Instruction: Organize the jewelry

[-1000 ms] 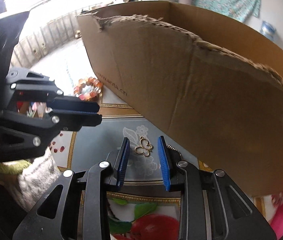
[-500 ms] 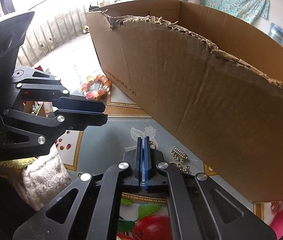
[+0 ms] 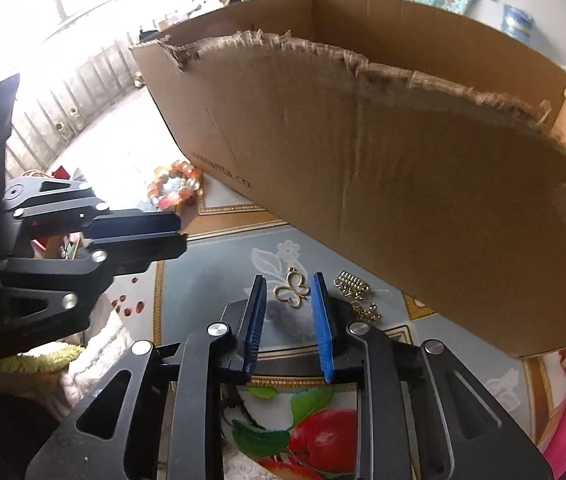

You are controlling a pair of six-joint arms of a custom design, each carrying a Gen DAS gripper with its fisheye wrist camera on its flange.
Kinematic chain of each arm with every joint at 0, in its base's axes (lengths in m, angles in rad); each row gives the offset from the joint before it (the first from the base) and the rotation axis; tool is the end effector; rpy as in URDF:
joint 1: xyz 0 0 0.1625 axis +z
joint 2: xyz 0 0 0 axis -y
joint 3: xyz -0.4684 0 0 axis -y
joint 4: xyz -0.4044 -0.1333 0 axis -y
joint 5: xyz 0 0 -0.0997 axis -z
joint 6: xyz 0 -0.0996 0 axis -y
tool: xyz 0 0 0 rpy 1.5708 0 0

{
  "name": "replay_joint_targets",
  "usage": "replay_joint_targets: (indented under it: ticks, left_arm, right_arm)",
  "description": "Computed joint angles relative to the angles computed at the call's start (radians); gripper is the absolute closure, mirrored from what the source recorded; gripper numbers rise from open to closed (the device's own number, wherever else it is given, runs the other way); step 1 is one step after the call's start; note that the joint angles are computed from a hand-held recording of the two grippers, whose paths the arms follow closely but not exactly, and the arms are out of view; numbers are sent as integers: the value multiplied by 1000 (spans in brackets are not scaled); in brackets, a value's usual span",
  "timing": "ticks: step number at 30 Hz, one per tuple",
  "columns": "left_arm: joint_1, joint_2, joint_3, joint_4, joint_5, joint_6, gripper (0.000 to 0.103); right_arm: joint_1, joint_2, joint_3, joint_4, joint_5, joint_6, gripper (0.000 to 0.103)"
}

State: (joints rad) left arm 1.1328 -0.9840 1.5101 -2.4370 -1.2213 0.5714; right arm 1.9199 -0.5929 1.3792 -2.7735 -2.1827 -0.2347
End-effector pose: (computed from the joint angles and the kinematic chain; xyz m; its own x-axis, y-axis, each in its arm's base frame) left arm -0.1598 -0.7360 0.2945 -0.5402 0.7099 -0.4519 0.8227 0.5585 -0.1060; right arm 0.3446 -0.7241 0.1038 -0.7526 -0.2598 0.6050 -0.5016 0.8215 -0.2712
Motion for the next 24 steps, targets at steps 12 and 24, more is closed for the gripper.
replay_joint_targets:
  ticks: [12,24]
  left_arm:
    - [5,-13,13,-13,-8,0,92]
    - [-3,-47,31,-27,-17,3,92]
  right_arm:
    - [21,37,-45,35,-78,-33,89]
    - [30,-20,9,-6,-13,-33,89]
